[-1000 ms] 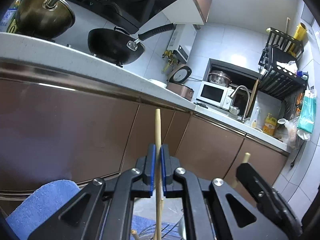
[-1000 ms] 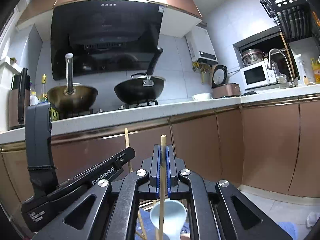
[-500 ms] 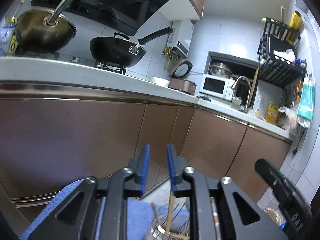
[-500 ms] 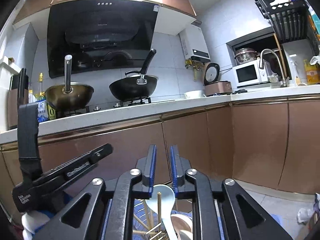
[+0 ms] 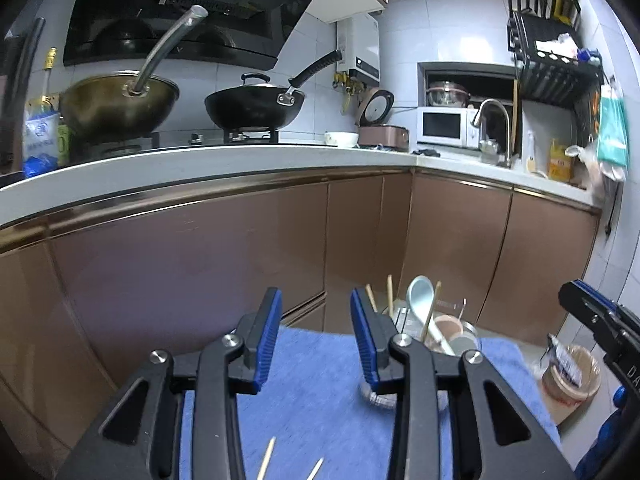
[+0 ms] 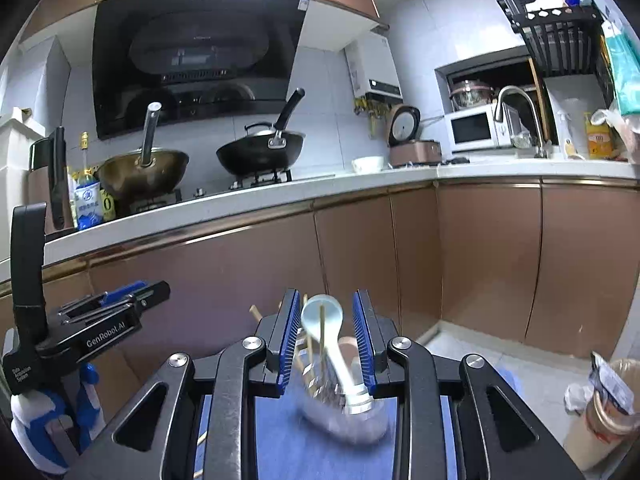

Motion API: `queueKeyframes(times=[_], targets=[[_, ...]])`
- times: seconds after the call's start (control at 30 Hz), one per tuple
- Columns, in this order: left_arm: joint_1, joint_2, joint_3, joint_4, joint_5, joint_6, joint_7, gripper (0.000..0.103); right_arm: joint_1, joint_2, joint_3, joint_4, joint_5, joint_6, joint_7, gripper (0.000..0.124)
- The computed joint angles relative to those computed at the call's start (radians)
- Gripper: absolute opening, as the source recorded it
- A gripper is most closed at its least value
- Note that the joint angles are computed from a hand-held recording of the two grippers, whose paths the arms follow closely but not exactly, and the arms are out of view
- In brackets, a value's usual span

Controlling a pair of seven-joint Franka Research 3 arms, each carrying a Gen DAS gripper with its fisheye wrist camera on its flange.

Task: Organize utensils
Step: 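Open both tools inside the holder and withdraw them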

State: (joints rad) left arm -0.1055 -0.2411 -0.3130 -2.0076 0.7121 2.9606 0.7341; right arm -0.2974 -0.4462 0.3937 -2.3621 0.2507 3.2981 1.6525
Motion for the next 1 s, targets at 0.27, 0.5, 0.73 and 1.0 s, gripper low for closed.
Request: queueKeyframes(times=[0.27, 0.5, 0.73, 1.0], targets=[[-0.043, -0.162, 0.050, -0.159, -0.129, -0.040, 0.117, 0.034, 0.078, -0.145, -0.042, -0.107, -0.015, -0.107, 0.068, 0.032], [-0.035, -0.258, 0.059, -0.237, -0.192, -0.063, 0.180, 0.035, 0.123, -0.220, -0.064, -0.154, -0.062, -0.174, 0.143, 0.032], [-0.039, -0.318, 0.070, -0.289, -0.244, -0.078, 0.229, 0.035, 0.181, -0.259, -0.085, -0.182, -0.107, -0.231, 0.187, 0.032], [-0.034, -0.356, 0.077, -0.330, -0.277, -0.082, 0.261, 0.035, 0.230, -0.263, -0.096, -0.180, -0.149, -0.283, 0.212, 0.032]])
